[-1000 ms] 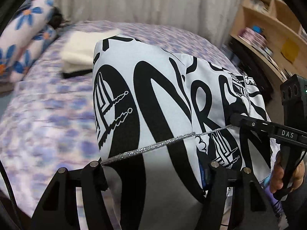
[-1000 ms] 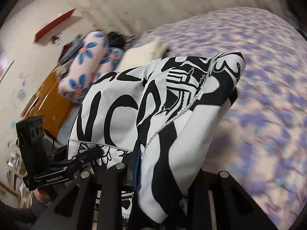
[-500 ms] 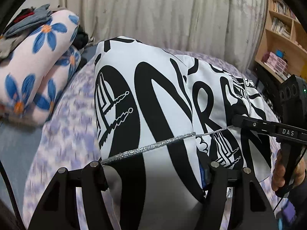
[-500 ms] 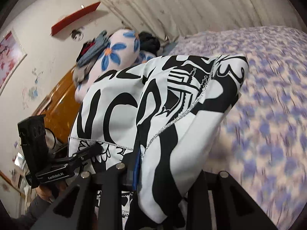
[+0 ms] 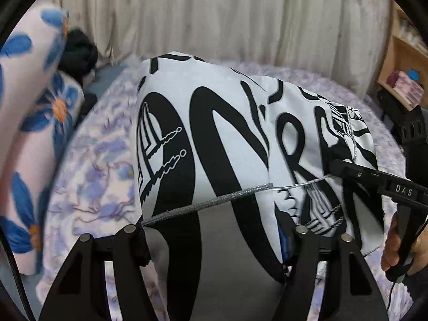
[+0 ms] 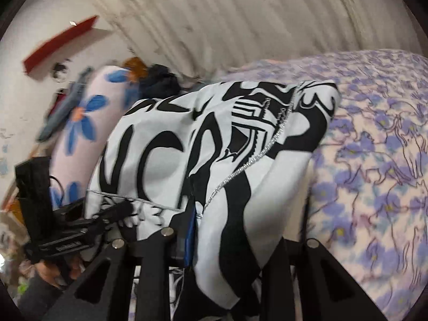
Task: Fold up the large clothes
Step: 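Carry the jacket bundle onto the cream towel stack and release both grippers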
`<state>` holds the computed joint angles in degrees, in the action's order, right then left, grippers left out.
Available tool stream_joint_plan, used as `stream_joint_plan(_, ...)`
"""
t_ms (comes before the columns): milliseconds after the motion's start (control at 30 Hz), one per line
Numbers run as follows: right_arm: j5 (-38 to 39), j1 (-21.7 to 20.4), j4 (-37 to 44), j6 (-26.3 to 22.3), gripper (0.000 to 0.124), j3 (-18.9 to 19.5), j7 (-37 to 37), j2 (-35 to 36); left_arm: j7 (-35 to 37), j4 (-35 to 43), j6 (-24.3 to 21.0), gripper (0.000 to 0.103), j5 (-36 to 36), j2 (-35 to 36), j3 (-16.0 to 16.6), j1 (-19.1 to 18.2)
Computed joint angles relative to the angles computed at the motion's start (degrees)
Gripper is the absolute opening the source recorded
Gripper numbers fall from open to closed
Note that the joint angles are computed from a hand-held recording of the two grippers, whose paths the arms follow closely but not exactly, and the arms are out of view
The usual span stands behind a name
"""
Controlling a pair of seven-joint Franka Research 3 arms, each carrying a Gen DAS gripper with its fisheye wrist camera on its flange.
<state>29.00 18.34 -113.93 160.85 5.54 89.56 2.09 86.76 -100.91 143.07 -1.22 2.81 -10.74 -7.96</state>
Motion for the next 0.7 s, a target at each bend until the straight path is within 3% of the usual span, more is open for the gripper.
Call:
stream_joint_plan(33,-1.53,-0.4,0.67,-1.07,0.042,-0.69,3.15,1.69,-1.04,0.32,0.66,0.089,1.52,1.8,0.32,0.12)
stream_joint_plan(67,-1.06,-0.89,0.97,-2.29,0.05,-1.01,4.33,2.75,-2.51,-0.13,2.16,0.095,3.36,2.96,0.72,0.31)
stream_joint_plan(100,3.36,-1.72,1.18,-3.22,0.064,-0.47,1.53,3.24,-3.27,-0.38,2.82,0.103,4.02,3.27,0.8,0.49)
stream_joint_plan(167,14.75,-3.22,0.52,-4.11,0.066,0.85,-6.59,2.81,1.38,-1.8,4.24,0.103,-2.84,2.9,0.11,2.25)
stream_joint_plan(200,14.99,-2.97,-0.13,-3.68,0.066,0.81,-7.42,2.16,2.07,-2.31,4.52,0.103,-4.35,2.49,0.05,2.6)
stream_joint_plan(300,5.72,-1.37,-3.24,-1.97,0.068,0.19,-3.4,-1.19,-0.28,-4.41,6.31,0.103,-0.08,0.9,0.79,2.37)
stream_joint_plan(467,-10.89,-1.28,-9.13,0.9,0.068,0.54,6.91,-8.25,-15.78,-9.2,8.14,0.102,19.16,-5.11,1.09,1.49)
stream_joint_plan(500,-12.63,-1.36,-9.66,2.3,0.068,0.69,7.54,-8.84,-20.53,-10.15,8.26,0.099,24.68,-6.37,0.75,1.77)
stream_joint_plan(567,-25.8,-4.93,-11.95,5.12,0.068,3.92,17.25,-11.59,-24.71,-11.66,8.13,0.083,28.03,-8.59,0.3,1.96)
stream_joint_plan(633,-31.55,-6.59,-12.83,7.15,0.066,5.69,21.99,-12.85,-27.02,-12.27,7.84,0.046,28.57,-9.67,0.06,1.93)
stream_joint_plan(700,-34.74,-7.18,-12.37,7.04,0.055,6.71,24.42,-12.85,-28.88,-12.01,5.37,0.027,29.15,-10.27,-0.75,1.5)
